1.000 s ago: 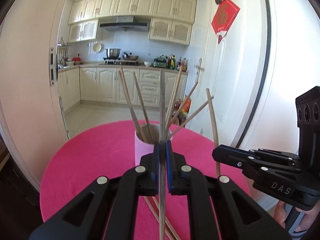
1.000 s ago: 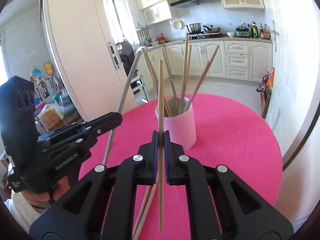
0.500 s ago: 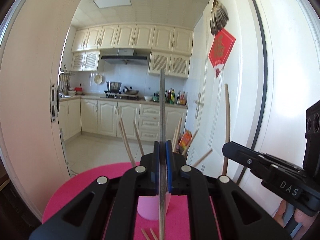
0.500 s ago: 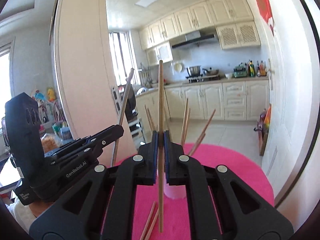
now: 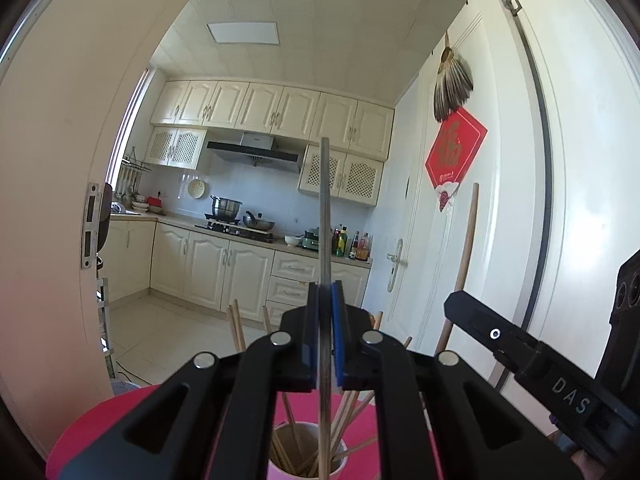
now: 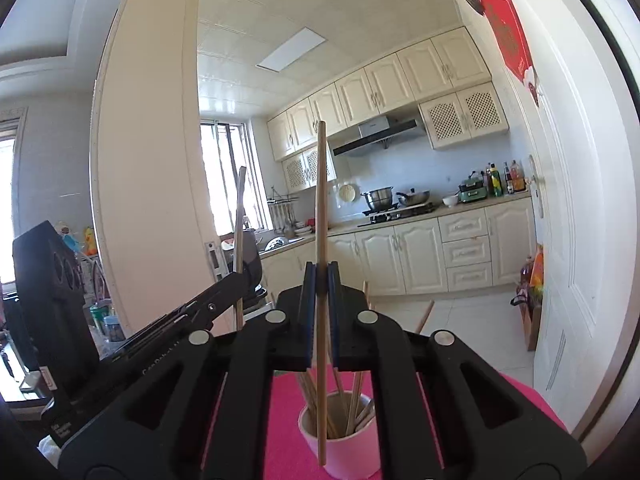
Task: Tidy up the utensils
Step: 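Lift both held chopsticks upright and lower them toward the pink cup, then lower the chopsticks into the cup and open the left tool while the right tool opens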
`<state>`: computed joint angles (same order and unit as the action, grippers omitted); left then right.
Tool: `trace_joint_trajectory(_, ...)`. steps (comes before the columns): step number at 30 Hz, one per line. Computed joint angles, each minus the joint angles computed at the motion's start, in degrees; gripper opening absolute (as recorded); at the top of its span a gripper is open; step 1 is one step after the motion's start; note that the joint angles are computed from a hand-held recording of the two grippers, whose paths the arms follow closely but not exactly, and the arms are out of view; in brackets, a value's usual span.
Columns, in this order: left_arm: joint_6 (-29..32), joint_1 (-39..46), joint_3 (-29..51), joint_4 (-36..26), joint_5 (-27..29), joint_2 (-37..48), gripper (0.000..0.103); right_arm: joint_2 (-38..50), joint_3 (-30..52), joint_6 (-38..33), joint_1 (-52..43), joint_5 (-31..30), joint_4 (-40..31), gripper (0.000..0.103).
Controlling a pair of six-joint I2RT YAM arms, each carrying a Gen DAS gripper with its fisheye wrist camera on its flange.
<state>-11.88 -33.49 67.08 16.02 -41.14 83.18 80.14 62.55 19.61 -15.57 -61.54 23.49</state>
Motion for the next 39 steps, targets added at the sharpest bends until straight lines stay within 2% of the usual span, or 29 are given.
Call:
trace_joint_trajectory(5, -1.41, 3.05, -2.05, 6.84, 1.82, 3.21, 0.007, 0.90, -3.45, 0.19, 3.33, 5.85, 6.57, 0.006)
trace_joint_trajectory(9, -2.46, 4.92, -1.59, 9.06, 1.10, 6.01, 0.007, 2.84, -3.60, 0.58, 4.93, 8.92, 7.97, 0.006)
trace_joint_trajectory(19, -3.08, 7.16, -1.83, 15.19, 1.36, 10.10, 0.007, 5.62, -3.94, -0.28, 6.36, 9.34, 9.55, 0.006)
trace_joint_trajectory(23, -3.94, 7.66, -1.39, 15.17, 3.13, 9.75, 0.007, 6.11, -4.01, -0.02, 6.22, 8.82, 10.24, 0.006)
trace_joint_trajectory(25, -1.48, 7.17, -1.83, 18.52, 2.56, 9.86, 0.007, 6.67, -3.51, 0.28, 6.23, 8.68, 10.55, 0.006)
trace_joint_trajectory(28, -0.02, 6.81, -1.34, 18.38, 2.39, 10.80, 0.007, 7.20, -2.76, 0.09, 6.15, 8.34, 9.75, 0.006)
trace_joint_trajectory(39, -1.99, 7.16, -3.03, 17.35, 2.29, 10.18, 0.007, 6.30, -3.44, -1.16, 5.90, 7.05, 8.17, 0.006)
